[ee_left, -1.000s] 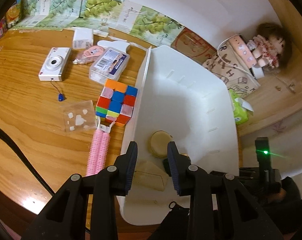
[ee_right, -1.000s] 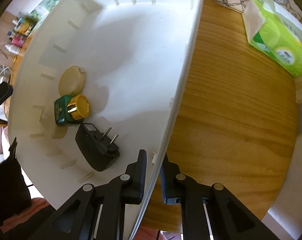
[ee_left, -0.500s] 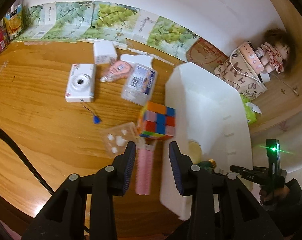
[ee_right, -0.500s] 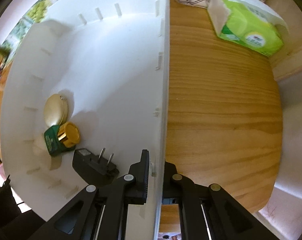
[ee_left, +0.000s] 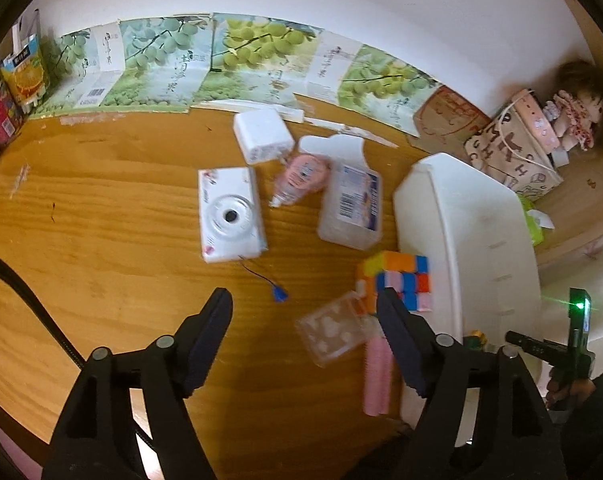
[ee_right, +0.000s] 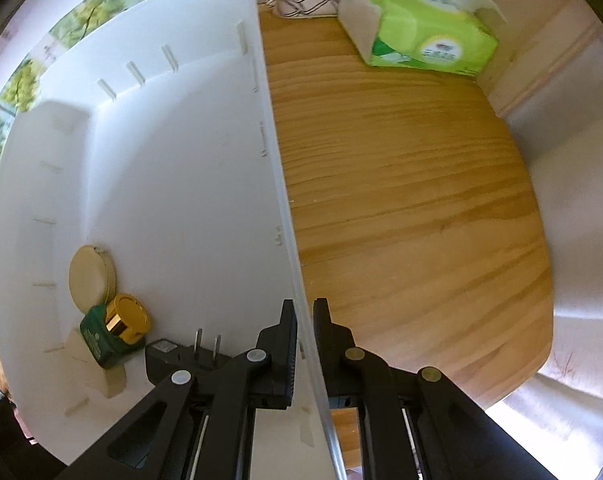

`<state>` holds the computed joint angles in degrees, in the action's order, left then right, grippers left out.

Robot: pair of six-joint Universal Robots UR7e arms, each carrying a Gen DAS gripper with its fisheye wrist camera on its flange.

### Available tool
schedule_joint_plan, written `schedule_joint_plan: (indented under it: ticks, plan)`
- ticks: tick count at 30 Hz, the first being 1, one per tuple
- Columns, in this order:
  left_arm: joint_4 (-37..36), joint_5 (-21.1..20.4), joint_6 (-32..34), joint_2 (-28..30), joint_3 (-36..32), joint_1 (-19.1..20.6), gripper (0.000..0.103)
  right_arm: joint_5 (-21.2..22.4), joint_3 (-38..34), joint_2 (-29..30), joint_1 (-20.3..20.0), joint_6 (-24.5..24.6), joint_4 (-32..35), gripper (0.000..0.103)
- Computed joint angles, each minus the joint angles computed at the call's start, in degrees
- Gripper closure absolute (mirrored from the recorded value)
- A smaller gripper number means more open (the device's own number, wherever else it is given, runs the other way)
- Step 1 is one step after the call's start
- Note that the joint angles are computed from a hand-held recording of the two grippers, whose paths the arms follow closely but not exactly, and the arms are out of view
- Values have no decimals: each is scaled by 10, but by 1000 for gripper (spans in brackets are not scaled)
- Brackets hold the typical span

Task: Organize rigid objects
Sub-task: 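Move the left gripper over the desk to the white lens gadget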

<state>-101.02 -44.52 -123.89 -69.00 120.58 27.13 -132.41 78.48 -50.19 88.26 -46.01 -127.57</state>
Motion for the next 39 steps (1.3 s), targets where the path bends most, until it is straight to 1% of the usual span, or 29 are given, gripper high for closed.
schedule_joint_plan:
  ticks: [5,10,13,17,21,26,31,37,39]
  plan:
    - [18,-16,6,-34,16,20,21,4,3,-2,-4,22,-16,92]
    - [-4,-35,30,-57,37,47,21,4,11,-7,-5,37,-34,90]
    - [-16,-38,40,-67,48,61,21,-2,20,-8,-3,47,-46,89]
    - [-49,-43,59,-79,65,81,21,-7,15,-5,0,61,-43,89]
    - [-61,-41,70,-80,70,93,21,-18,14,-3,6,78,-40,88]
    - [-81,-35,89,-74,73,108,21,-19,3,4,5,88,-34,87]
    - [-74,-31,103,-63,64,121,21,-21,8,4,4,92,-42,86]
    - [-85,-24,117,-59,67,133,21,-27,0,6,9,103,-31,86]
    - [-88,-30,126,-56,65,140,21,-29,-3,8,11,107,-27,86]
